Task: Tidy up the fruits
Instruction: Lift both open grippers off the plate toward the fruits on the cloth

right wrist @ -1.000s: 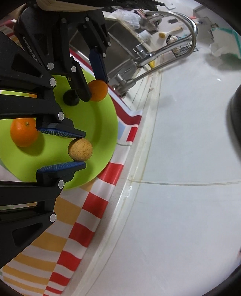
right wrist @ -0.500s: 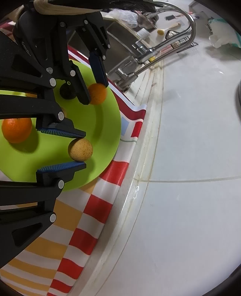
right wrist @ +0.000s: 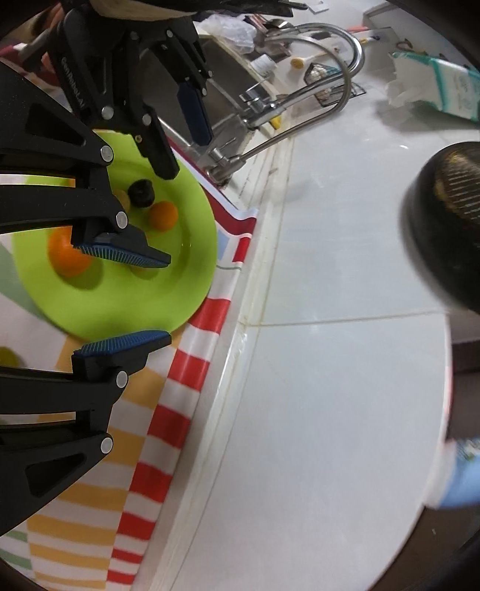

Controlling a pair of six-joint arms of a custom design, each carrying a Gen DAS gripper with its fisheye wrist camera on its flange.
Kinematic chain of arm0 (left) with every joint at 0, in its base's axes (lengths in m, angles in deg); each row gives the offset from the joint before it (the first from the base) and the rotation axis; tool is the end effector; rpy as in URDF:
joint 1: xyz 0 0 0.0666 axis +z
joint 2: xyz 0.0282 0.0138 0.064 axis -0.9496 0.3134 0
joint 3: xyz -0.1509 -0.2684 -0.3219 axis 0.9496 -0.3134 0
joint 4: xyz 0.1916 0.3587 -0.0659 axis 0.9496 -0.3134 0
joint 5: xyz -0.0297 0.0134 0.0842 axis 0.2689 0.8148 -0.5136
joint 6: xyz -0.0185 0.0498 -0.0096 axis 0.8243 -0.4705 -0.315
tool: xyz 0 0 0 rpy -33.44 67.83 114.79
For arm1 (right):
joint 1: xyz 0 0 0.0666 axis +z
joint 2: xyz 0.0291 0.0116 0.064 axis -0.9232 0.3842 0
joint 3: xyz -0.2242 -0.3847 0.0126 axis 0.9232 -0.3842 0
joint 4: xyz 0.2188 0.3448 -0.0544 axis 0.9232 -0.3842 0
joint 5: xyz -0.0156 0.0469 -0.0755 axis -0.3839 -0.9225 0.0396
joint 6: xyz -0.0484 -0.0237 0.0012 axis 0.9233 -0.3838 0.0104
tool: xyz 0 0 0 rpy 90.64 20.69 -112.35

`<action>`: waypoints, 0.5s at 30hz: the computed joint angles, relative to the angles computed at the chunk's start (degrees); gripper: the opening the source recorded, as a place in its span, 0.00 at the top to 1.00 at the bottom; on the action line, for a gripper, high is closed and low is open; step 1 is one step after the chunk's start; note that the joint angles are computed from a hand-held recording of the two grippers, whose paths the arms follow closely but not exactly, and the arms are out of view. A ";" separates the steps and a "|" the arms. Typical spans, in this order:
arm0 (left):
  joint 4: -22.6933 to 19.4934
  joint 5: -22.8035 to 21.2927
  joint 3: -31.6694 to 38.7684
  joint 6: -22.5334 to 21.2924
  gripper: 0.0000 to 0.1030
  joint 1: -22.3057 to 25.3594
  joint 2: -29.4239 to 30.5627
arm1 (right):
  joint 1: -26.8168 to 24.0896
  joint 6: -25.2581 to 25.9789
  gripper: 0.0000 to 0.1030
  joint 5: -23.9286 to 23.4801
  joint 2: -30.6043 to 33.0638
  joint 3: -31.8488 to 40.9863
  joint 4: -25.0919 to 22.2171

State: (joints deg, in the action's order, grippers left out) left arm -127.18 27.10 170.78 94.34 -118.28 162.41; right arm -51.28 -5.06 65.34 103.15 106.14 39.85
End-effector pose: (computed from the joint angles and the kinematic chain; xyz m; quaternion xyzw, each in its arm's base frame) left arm 0.4772 -0.4699 0.4348 -0.1175 0.9001 0.0454 0.4170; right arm 0.5805 0.1825 0.4431 -0.3375 0.8561 0.1902 0.3421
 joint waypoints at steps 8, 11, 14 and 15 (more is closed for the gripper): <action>-2.35 -4.77 3.18 3.20 0.46 -4.06 0.60 | -3.04 -1.03 0.61 -1.74 -5.75 -5.47 2.67; -2.31 -6.01 4.33 3.72 0.43 -5.54 0.86 | -4.64 -1.80 0.55 -2.46 -8.40 -7.81 4.34; -2.50 -6.89 6.14 3.35 0.41 -6.69 1.53 | -6.21 -2.17 0.52 -2.64 -10.60 -9.66 5.95; -2.51 -7.05 6.81 3.16 0.41 -7.02 1.82 | -6.67 -2.10 0.52 -2.68 -11.28 -10.20 6.34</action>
State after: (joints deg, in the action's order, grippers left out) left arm -129.70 20.05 177.59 97.50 -125.30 164.23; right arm -57.95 -7.17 62.66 91.87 95.94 46.20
